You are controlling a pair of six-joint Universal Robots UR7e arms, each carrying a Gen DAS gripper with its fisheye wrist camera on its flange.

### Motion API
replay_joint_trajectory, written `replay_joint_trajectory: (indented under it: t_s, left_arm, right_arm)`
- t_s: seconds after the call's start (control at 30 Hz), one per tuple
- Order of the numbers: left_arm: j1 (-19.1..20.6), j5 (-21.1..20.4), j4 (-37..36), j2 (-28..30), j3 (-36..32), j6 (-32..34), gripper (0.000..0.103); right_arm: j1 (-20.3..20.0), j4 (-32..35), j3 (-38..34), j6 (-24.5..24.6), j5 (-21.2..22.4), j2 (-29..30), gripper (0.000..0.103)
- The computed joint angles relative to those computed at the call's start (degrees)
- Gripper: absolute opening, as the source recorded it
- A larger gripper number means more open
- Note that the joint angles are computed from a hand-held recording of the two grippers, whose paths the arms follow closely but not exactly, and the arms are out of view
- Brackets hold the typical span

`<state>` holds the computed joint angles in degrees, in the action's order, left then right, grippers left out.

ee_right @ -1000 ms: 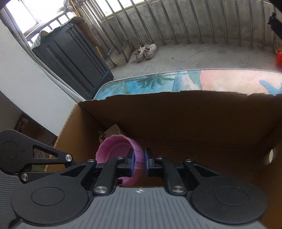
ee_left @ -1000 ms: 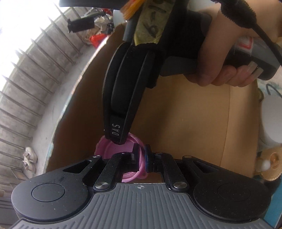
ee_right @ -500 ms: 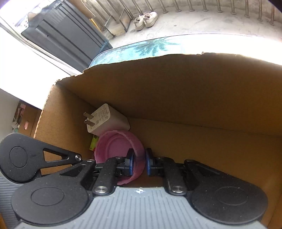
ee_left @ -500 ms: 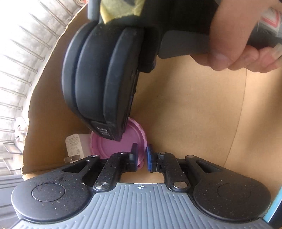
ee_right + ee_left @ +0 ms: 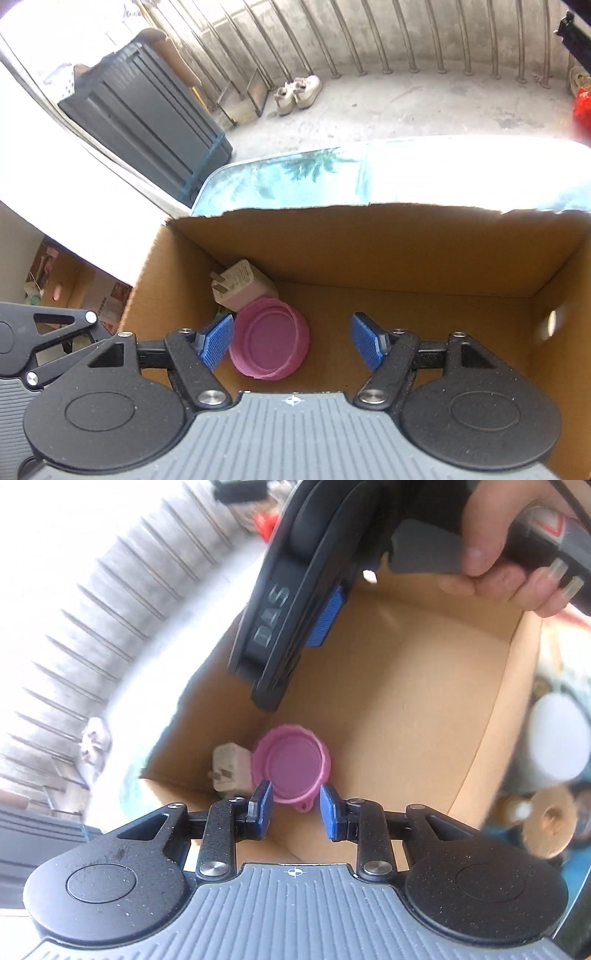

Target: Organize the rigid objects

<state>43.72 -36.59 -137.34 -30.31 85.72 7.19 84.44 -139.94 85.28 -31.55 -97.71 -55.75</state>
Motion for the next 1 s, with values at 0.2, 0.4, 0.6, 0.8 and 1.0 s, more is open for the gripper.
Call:
replay_joint_trajectory:
  t_s: [0.2, 0.4, 0.6, 0.8, 1.0]
  left_arm:
    - [-4.7, 0.2, -25.3, 0.7, 6.1, 7.0, 0.052]
    - [-8.8, -3.3, -41.0, 0.7, 14.2, 9.3, 0.067]
    - [-12.2, -6.2, -45.7, -0.7, 22.7, -1.9, 0.073]
    - [-12.8, -6.2, -50.1, 2.9, 27.1, -11.4, 0.074]
    - [-9.4, -9.3, -53.7, 5.9, 25.7, -19.8, 0.072]
  right_arm:
    - [-1.0, -2.3, 3.9, 0.7, 6.6, -7.4, 0.072]
    - [-4.7, -6.2, 12.5, -1.8, 13.5, -16.3, 0.073]
    - [-8.8, -13.0, 24.7, -11.2, 17.7, -25.5, 0.073]
    - [-13.5, -13.2, 32.0, -19.8, 19.0, -31.5, 0.073]
    - [-17.4, -13.2, 37.0, -23.2, 18.8, -33.2, 0.073]
